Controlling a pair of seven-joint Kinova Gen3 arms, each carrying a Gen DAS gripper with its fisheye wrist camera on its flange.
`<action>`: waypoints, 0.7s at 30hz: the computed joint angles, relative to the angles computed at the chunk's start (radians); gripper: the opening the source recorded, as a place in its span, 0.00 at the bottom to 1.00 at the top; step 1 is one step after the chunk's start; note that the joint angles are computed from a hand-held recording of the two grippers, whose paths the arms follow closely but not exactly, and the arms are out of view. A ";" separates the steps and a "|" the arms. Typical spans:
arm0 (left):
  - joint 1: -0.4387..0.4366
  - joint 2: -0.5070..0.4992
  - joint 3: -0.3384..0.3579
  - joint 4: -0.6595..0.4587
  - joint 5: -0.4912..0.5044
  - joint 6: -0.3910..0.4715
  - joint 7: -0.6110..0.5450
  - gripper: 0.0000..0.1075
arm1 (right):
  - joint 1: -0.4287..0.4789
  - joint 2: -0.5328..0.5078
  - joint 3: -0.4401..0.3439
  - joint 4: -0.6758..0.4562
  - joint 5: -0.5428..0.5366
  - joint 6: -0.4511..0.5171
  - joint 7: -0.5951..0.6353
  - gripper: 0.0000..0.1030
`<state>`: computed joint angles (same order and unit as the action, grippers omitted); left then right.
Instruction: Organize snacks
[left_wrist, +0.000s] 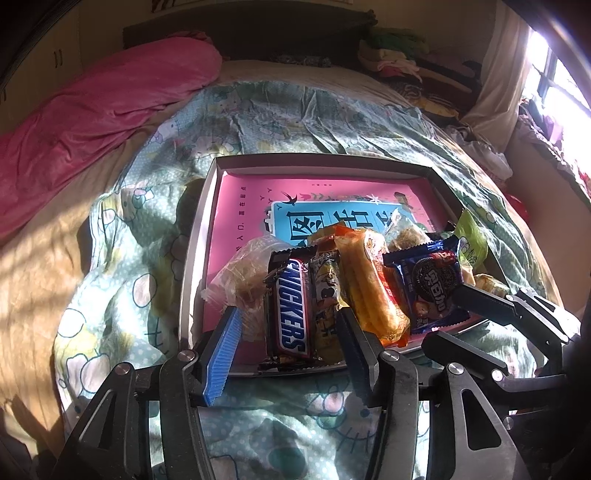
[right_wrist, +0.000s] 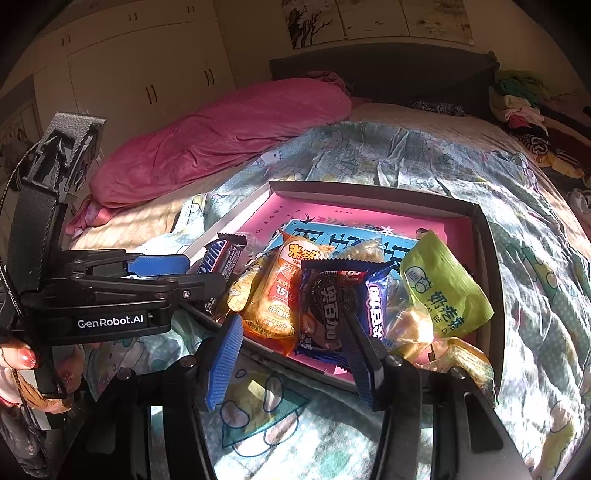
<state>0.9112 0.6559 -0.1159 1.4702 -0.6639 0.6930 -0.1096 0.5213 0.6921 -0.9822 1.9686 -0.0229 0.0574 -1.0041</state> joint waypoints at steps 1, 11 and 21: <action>0.008 -0.003 -0.007 0.002 -0.008 0.001 0.007 0.53 | 0.006 -0.002 -0.005 0.005 -0.001 -0.010 -0.002 0.53; 0.089 -0.057 -0.026 0.045 -0.158 0.043 0.144 0.65 | 0.101 -0.082 -0.070 0.151 0.080 -0.254 -0.117 0.67; 0.098 -0.087 0.063 0.114 -0.157 0.073 0.235 0.70 | -0.027 -0.285 0.115 0.255 0.016 -0.251 -0.292 0.78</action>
